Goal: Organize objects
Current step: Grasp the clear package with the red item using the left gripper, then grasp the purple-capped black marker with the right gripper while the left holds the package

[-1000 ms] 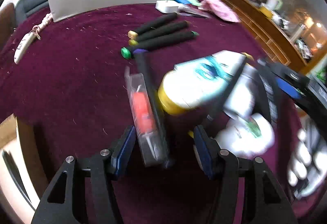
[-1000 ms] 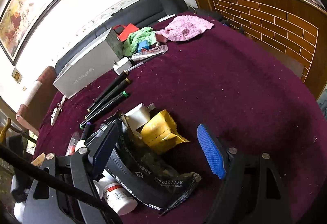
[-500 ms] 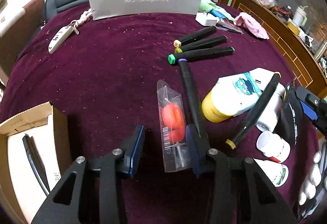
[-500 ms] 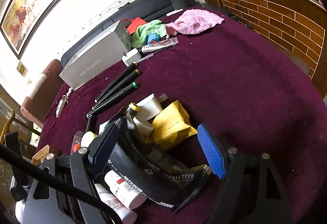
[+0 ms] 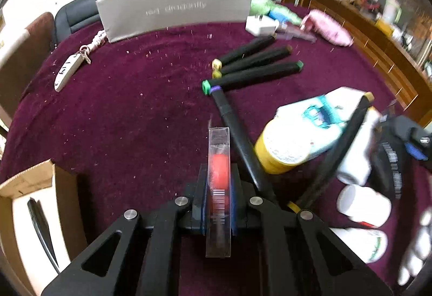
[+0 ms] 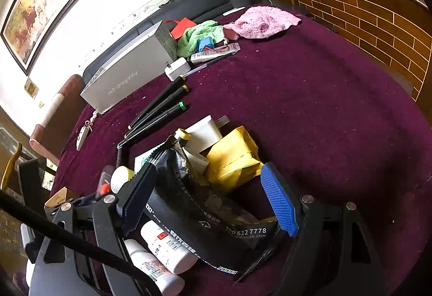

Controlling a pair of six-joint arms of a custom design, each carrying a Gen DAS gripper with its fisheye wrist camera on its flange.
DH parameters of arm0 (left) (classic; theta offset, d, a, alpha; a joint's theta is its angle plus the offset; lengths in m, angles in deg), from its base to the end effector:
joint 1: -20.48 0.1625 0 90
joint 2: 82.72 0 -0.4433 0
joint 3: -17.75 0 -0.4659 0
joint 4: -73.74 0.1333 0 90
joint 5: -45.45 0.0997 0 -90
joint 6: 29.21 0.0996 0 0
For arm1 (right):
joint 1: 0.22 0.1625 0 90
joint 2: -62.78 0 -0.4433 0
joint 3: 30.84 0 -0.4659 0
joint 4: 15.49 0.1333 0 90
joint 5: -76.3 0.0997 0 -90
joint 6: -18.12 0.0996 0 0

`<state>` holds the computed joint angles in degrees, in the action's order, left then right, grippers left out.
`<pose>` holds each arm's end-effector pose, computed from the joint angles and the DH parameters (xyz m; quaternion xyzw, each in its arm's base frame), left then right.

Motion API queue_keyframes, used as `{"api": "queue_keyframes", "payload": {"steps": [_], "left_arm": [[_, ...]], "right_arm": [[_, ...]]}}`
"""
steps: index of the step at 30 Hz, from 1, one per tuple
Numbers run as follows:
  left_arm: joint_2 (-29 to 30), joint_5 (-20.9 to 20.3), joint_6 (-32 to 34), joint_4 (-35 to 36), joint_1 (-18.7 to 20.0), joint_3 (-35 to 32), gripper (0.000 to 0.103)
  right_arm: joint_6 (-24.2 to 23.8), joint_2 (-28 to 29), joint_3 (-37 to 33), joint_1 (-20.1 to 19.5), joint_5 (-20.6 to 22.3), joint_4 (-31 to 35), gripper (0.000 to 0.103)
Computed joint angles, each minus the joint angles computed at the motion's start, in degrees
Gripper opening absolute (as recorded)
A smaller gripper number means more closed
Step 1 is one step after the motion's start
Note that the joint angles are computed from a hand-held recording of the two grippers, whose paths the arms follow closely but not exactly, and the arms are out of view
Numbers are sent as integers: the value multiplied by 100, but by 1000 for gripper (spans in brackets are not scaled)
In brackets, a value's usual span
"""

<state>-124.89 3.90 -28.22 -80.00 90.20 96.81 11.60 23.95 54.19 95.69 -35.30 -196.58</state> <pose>-0.0893 -0.8412 0.1665 0.0701 0.8894 -0.2756 0.3580 0.1789 -0.7896 0.1089 0.0272 -0.9103 0.3741 0.1752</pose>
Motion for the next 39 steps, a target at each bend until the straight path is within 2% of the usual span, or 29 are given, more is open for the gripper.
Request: {"api": "queue_keyframes", "payload": {"steps": [4, 7, 12, 13, 14, 16, 19, 21, 24, 26, 27, 29, 33, 36, 39], "left_arm": [[-617, -383, -17, -801, -131, 801, 10], [-1266, -618, -100, -1540, -305, 1650, 10], [-2238, -780, -141, -2560, -566, 2875, 10], [-2421, -792, -139, -2706, -610, 3093, 10], [-2611, -743, -95, -2847, -658, 3320, 10], [-2833, -566, 31, -3052, -716, 3614, 10], [-3097, -476, 69, -3295, -693, 3949, 10], [-3220, -538, 28, -3455, -633, 4109, 10], [-3345, -704, -12, -3656, -513, 4241, 10], [-3427, -778, -59, -3773, -437, 4351, 10], [-3456, -803, -84, -3796, -398, 4389, 10], [-3490, -946, -156, -3785, -260, 4391, 10], [-3555, -1138, -198, -3805, -76, 4427, 10], [-3508, -1208, -174, -3816, 22, 4389, 10], [-3540, -1314, -203, -3801, 90, 4430, 10]], "right_arm": [[-190, 13, 24, 17, 92, -169, 80], [-400, 37, 45, 43, 187, -316, 80], [-947, 161, 13, 173, 19, -687, 80], [-836, 115, 19, 188, 64, -540, 80], [-655, 9, 66, 192, 305, -290, 80], [-585, -95, 74, 282, 569, 71, 80], [-663, -71, -236, 442, 1138, 1138, 80], [-611, 163, -705, 544, 1290, 1914, 80], [-597, 823, -1704, 733, 643, 2679, 79], [-522, 1317, -2482, 808, 140, 3260, 72], [-475, 1516, -2809, 821, -22, 3528, 67], [-379, 1888, -3413, 831, -336, 4023, 63], [-235, 2376, -4122, 867, -983, 4594, 53], [-60, 2714, -4640, 877, -1296, 5130, 41], [237, 2797, -4761, 876, -1473, 5605, 33]]}}
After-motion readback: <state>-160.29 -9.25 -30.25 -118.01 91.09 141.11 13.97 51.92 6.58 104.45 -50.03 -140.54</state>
